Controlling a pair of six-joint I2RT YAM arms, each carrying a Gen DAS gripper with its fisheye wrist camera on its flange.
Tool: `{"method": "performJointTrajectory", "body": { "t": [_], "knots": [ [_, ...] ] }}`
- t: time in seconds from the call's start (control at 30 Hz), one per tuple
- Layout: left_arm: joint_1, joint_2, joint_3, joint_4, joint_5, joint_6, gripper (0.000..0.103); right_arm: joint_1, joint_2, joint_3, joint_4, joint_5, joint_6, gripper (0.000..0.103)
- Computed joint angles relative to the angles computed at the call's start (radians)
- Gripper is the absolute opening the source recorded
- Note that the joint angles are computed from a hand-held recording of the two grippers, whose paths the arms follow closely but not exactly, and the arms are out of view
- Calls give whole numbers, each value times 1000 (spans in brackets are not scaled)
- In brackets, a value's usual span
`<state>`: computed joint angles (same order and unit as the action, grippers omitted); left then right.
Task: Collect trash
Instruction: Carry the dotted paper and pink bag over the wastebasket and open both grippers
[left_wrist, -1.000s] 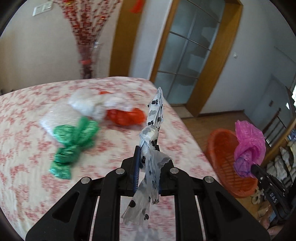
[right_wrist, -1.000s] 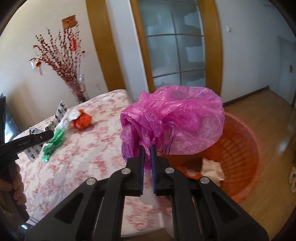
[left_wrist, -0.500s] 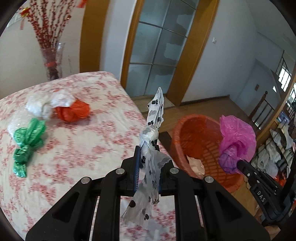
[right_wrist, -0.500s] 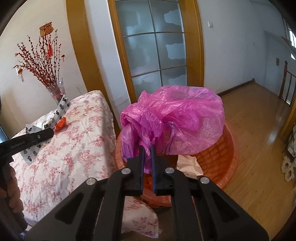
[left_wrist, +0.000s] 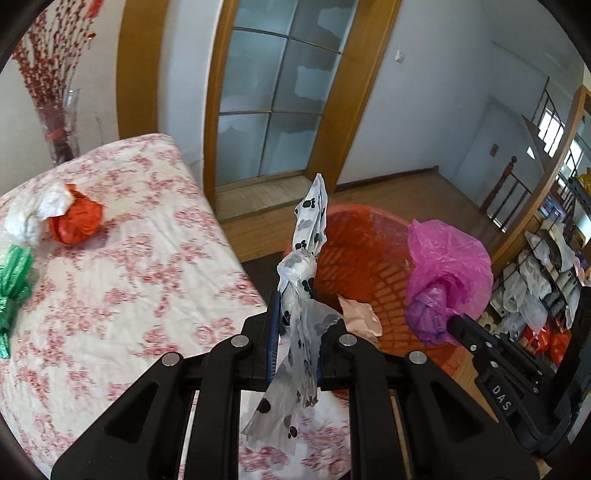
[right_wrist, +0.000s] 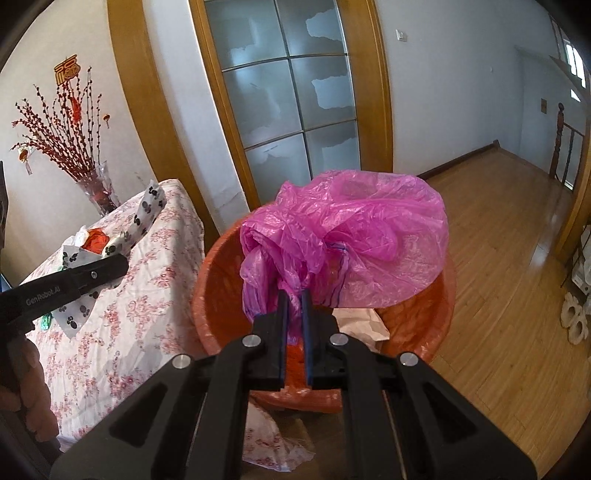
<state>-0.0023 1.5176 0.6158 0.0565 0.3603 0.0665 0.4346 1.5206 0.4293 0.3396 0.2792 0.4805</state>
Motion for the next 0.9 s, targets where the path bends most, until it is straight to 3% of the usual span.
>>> {"method": "performJointTrajectory", "body": {
  "t": [0.73,0.9],
  "knots": [
    [-215,169,93,32,-54,-91,14,-142,128,18,98,-116,-41,9],
    [-225,197,118,15,-56,-103,15,-169,143,16,116,-154,-49,14]
  ]
}}
